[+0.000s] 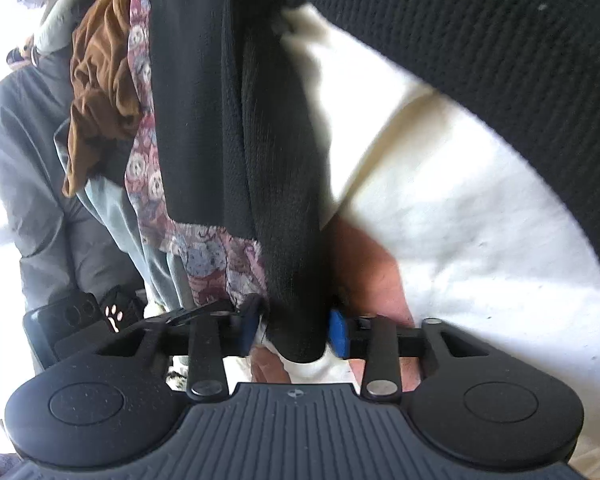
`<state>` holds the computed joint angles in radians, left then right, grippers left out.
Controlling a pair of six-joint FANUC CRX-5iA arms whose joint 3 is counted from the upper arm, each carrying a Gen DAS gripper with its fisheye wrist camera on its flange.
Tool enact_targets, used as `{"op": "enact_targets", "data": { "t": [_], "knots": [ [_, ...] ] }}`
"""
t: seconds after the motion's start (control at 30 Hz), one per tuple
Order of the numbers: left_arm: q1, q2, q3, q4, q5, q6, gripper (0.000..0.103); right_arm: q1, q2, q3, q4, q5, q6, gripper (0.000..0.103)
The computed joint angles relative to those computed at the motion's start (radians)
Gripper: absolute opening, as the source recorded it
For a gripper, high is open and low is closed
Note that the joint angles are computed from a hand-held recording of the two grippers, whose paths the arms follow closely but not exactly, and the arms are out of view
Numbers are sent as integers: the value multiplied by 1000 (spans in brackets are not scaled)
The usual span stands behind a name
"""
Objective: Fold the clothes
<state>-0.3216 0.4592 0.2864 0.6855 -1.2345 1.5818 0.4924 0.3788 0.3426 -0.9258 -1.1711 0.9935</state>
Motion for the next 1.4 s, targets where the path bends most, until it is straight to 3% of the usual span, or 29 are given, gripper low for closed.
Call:
{"op": "enact_targets", "data": {
  "t": [0.03,0.17,0.27,0.5,0.57,0.7,0.87,0.93,1.3,1.4],
  "knots": [
    [0,2,3,-4,-9,3,0,1,0,0,3,-5,7,1],
    [-8,21,47,-62,-66,22,0,0,-23,-16,30,-6,28,1],
    [3,7,44,-42,-57,8,0,-1,-33,-13,43,-24,47,0],
    [45,28,206,-168,-79,36,3,5,-32,9,108,-63,53,0],
    [55,35,244,-206,-65,56,8,4,-35,12,121,-70,54,0],
    [46,51,350,-397,-67,137,13,5,-38,20,143,-77,56,0],
    [16,48,424,-606,-86,195,31,11,-39,23,170,-70,45,0],
    [17,42,412,-616,-75,182,37,11,-43,21,184,-67,42,0],
    [-21,68,380,-635,-43,69,32,7,-64,2,237,-39,4,0],
    [-15,59,377,-634,-46,58,20,7,-63,2,234,-39,5,0]
  ]
}}
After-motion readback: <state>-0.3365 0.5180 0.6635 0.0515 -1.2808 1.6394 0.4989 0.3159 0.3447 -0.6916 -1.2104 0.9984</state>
